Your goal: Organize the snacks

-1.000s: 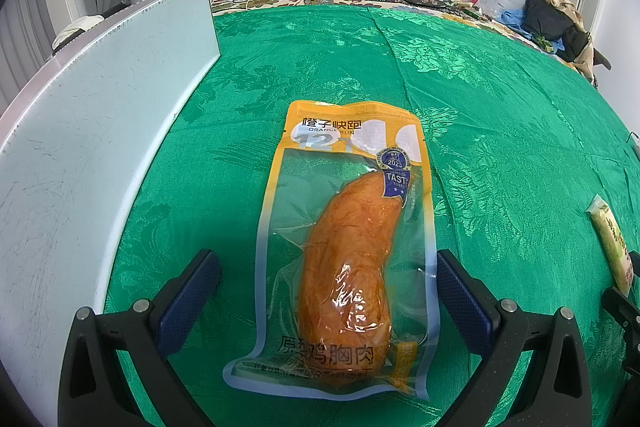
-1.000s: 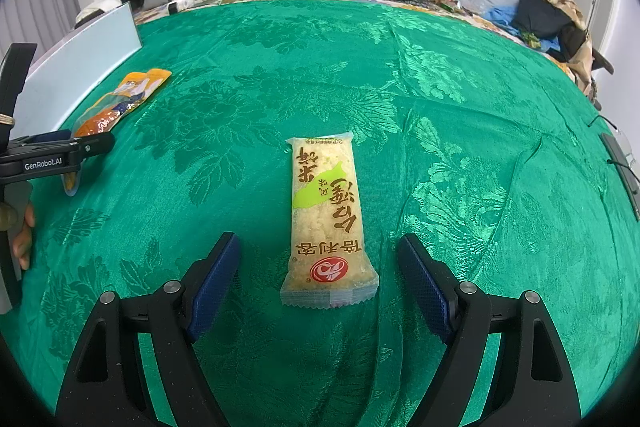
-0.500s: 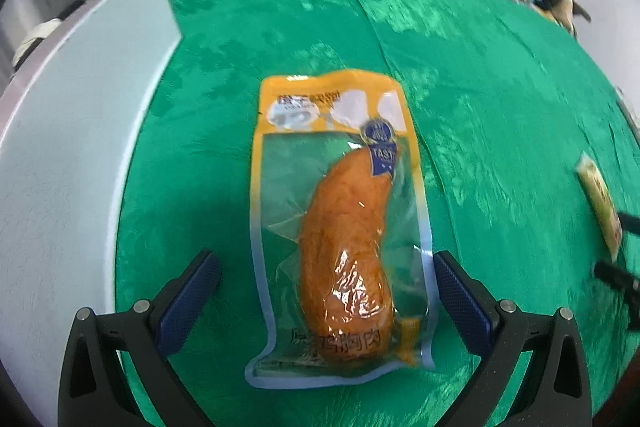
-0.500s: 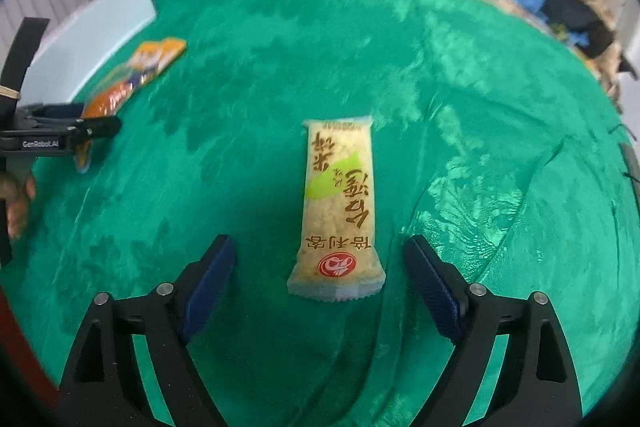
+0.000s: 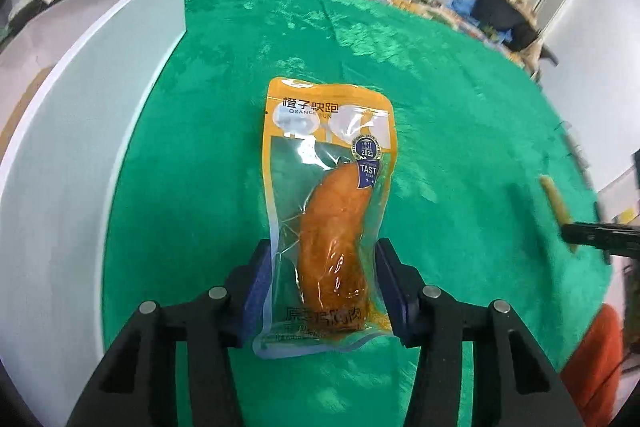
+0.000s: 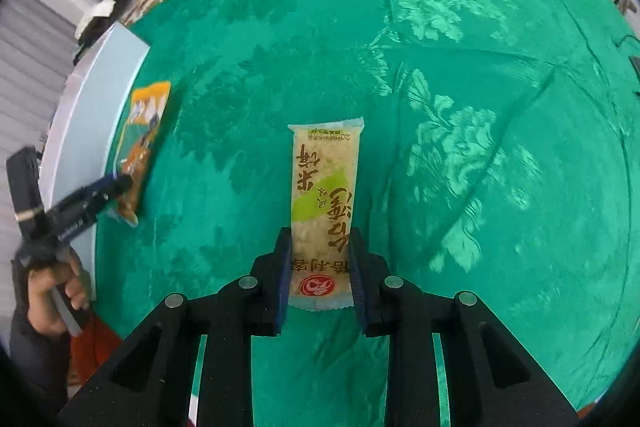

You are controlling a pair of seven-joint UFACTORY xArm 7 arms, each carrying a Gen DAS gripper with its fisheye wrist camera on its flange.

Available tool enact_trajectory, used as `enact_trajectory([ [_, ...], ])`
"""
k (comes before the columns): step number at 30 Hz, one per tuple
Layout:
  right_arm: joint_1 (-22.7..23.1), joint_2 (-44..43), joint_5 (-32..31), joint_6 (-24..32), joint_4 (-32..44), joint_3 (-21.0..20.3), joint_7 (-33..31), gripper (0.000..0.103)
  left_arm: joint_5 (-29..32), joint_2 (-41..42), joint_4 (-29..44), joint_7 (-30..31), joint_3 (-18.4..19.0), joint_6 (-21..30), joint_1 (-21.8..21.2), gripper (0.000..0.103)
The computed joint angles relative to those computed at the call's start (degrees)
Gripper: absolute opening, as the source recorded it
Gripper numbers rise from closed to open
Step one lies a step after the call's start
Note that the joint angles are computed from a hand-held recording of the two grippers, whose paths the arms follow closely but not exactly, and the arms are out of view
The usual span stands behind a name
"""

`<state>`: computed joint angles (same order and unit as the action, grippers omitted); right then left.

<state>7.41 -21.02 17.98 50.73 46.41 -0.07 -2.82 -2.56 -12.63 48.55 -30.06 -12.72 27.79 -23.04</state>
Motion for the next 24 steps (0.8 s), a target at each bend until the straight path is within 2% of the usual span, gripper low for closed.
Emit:
enact_trajectory([
  [3, 0.3, -2.4, 0.6, 0.3, -1.5, -0.1, 0.0, 0.027, -2.1, -4.6, -3.1, -1.9, -0.1, -2.2, -0.8, 0.05],
  [6, 1.4, -3.6, 1.3, 0.7, -1.2, 0.4, 0.5, 0.027, -6.1, -9.8, -5.3, -2.0, 1.5, -4.0, -2.1, 0.05],
  [10, 5.7, -0.9, 4.8, -0.4, 5.3, 2.5, 0.7, 0.027, -7.6, -19.7, -6.9, -1.5, 4.3, -2.5, -0.5, 0.05],
  [14, 11.2, 5.8, 9.2, -2.1, 16.5, 5.7, -0.5, 0.027, -4.7, -28.0, -6.7, -0.3, 7.0, 4.6, 5.9, 0.051],
  [18, 16.3, 15.4, 13.0, -2.7, 30.0, 10.1, -1.6, 0.027, 2.1, -32.7, -6.7, 1.5, 8.6, 14.3, 16.1, 0.052],
  [22, 20.9, 25.2, 10.5, -3.8, 40.4, 15.0, 0.8, 0.028, 7.9, -36.0, -9.6, 1.6, 8.1, 21.5, 24.3, 0.063],
  [24, 22.7, 28.7, 10.3, -4.2, 42.6, 16.6, 1.7, 0.034, 9.9, -38.4, -12.3, 1.2, 7.5, 22.5, 26.4, 0.067],
])
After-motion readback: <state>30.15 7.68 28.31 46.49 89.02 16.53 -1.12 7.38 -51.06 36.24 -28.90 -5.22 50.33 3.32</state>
